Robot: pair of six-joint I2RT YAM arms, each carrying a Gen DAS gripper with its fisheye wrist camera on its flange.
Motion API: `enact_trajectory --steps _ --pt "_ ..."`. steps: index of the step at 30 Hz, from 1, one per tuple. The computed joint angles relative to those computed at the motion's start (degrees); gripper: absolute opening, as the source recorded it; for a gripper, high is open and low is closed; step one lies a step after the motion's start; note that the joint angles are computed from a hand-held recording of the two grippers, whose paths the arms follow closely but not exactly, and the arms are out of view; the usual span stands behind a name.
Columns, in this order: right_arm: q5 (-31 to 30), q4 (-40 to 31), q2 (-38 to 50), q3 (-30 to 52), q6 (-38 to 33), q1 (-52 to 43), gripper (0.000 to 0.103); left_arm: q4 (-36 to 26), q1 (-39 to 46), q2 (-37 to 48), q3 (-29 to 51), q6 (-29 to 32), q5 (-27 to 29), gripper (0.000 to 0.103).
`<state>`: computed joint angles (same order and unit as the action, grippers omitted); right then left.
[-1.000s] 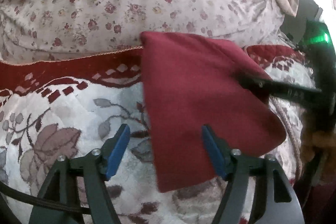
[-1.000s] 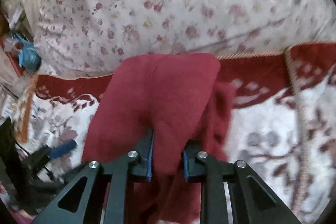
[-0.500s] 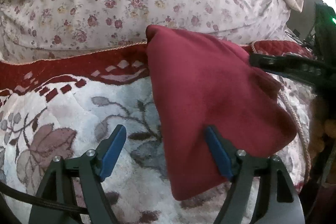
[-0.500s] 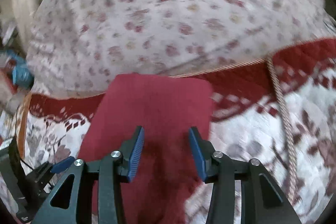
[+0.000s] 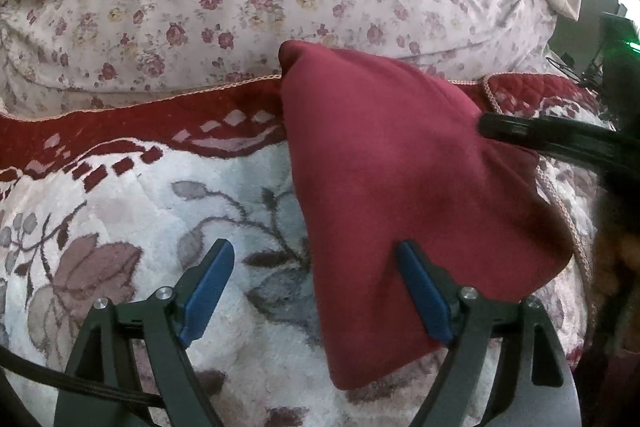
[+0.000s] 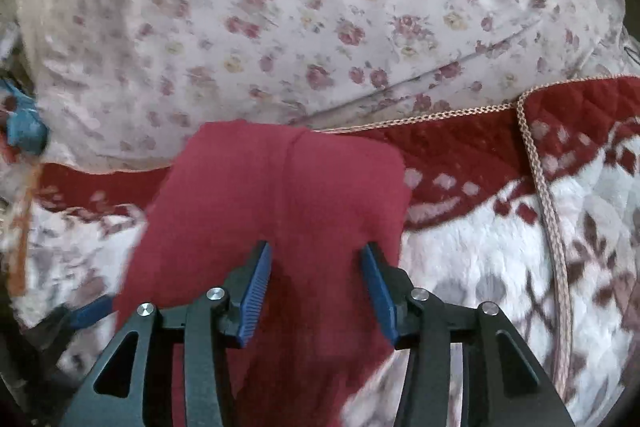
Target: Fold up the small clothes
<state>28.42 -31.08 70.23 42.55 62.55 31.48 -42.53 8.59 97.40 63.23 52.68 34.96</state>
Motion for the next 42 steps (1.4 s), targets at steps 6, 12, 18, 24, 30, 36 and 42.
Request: enact_trajectory --steps 6,12,18,24,30,36,42 --pt "3.7 -15.9 4.7 7.6 8.3 11.5 0.057 1.5 0.3 -1.7 -1.9 0.1 -0.3 0.084" --pt "1.0 -18.0 8.2 5.7 14.4 15.6 0.056 3.5 0.5 -3.3 -4.1 0.2 -0.6 0.084" --pt "8.5 -18.6 -0.9 2.3 23.0 20.1 0.064 4.1 0.6 -4.2 -4.9 0.8 -0.5 0.084" --pt "11.4 -15.3 -3.5 -0.3 24.0 17.5 0.070 4.6 0.6 -4.2 -5.1 0.6 -0.6 0.085" --pt "6.3 -9.0 1.0 -1.2 17.3 11.4 0.070 4.7 0.5 -3.6 -4.8 0.3 -0.6 0.087" --pt "4.3 -9.1 3.6 -1.3 16.4 9.2 0.080 4.6 0.4 -3.4 -4.6 0.2 -0.7 0.088" --pt "4.3 -9.4 3.0 -1.7 16.8 9.2 0.084 4.6 0.5 -3.3 -4.6 0.2 -0.7 0.088"
